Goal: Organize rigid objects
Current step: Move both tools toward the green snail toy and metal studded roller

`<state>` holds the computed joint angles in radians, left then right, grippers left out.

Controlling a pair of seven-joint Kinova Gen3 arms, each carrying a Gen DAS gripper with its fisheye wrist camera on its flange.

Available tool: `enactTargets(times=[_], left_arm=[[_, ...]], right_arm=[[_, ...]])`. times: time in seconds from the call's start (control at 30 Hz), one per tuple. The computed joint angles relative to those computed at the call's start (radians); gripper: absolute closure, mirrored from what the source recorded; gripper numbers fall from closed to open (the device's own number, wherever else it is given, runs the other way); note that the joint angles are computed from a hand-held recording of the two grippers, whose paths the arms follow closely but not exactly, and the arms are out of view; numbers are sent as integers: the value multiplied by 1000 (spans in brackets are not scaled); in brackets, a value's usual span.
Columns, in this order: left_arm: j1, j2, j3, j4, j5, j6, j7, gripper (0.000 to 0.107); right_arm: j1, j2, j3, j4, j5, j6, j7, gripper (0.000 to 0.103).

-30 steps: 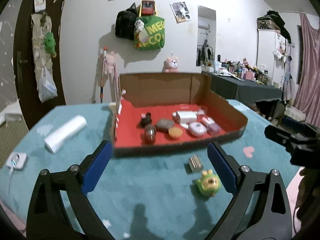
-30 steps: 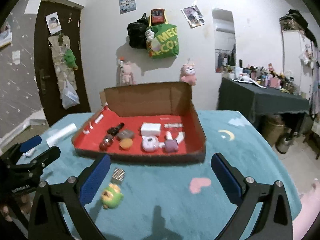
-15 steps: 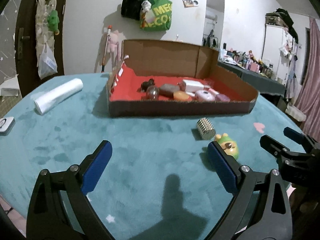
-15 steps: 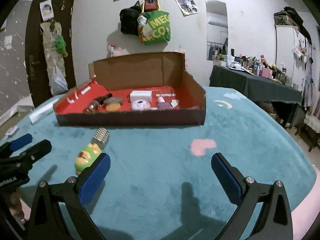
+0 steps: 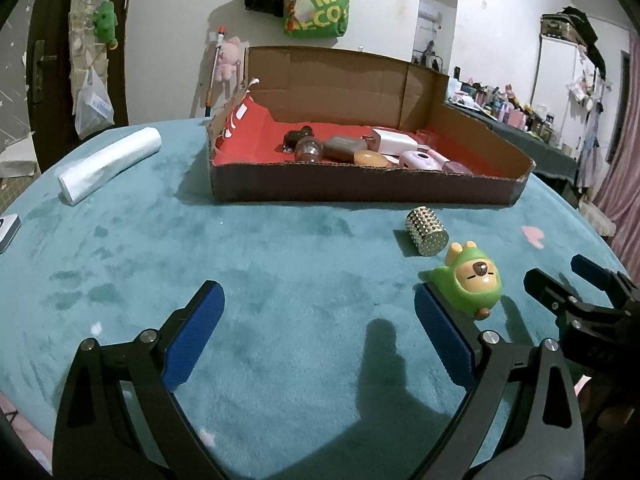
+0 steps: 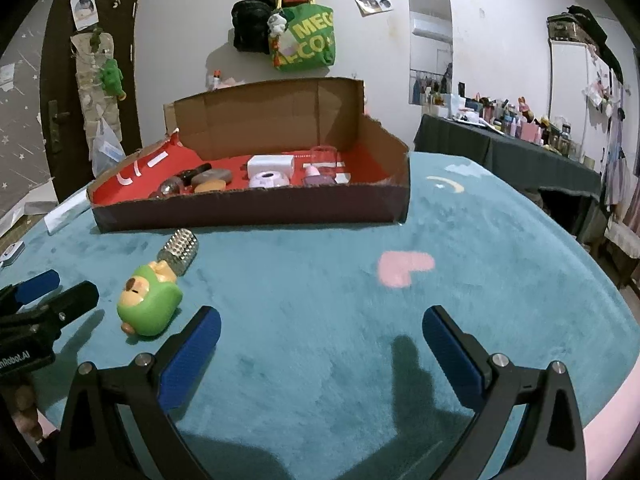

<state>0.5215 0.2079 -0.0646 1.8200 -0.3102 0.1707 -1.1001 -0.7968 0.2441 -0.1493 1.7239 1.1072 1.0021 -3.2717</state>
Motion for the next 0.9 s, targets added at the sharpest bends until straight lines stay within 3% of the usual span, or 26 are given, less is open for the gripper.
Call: enactTargets(times=[0.2, 0.37, 0.43, 0.67, 0.73, 0.9], left_arm=[[-5, 5, 11, -19, -9, 38, 3, 10], [-140, 22, 161, -71, 111, 116, -135, 10], [-159, 36, 189, -109, 154, 175, -182, 10], [-190, 82, 244, -209, 287, 251, -291, 10], [-166, 98, 221, -243, 292, 255, -281, 10], [-206, 114, 237, -285, 353, 293, -342, 10]], right_arm=[[2, 0, -1, 2, -5, -2, 8, 0], [16, -13, 0, 9, -19, -23, 11, 0], [28, -26, 1, 14, -32, -36, 16, 0], [75, -70, -2, 21, -64, -46, 29, 0], [91, -81, -4, 22, -69, -57, 34, 0], [142, -105, -10, 28, -112, -170, 66, 0]])
